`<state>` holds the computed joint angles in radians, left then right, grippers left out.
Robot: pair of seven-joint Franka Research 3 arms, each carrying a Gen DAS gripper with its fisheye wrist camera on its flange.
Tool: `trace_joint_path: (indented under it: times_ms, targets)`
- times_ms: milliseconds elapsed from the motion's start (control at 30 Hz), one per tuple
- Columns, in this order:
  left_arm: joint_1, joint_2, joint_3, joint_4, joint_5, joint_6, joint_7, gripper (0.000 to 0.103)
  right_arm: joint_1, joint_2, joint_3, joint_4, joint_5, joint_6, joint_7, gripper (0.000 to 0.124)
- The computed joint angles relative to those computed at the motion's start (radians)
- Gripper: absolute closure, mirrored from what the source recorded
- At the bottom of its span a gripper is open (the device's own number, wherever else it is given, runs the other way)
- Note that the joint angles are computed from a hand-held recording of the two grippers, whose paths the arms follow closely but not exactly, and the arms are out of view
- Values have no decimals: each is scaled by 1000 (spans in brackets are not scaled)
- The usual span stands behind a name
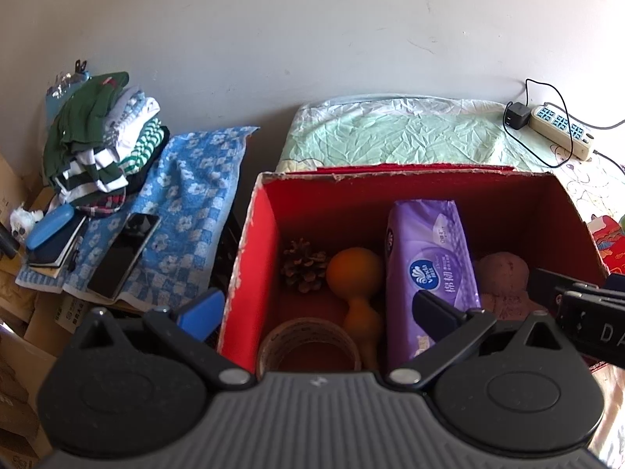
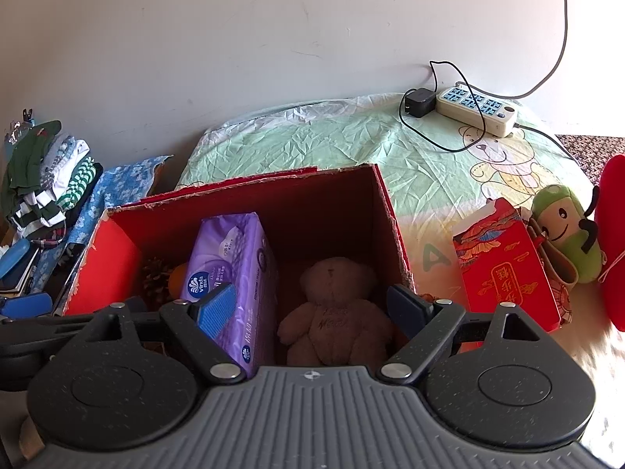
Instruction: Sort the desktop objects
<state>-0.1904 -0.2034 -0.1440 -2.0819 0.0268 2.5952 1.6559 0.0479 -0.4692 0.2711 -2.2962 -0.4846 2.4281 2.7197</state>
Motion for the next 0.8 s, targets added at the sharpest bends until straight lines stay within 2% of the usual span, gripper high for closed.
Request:
trace_joint_path:
  times_ms: [800]
  targets:
    - [5, 58, -7, 22, -1, 54, 3, 1, -6, 44, -8, 18, -49, 24, -4, 37]
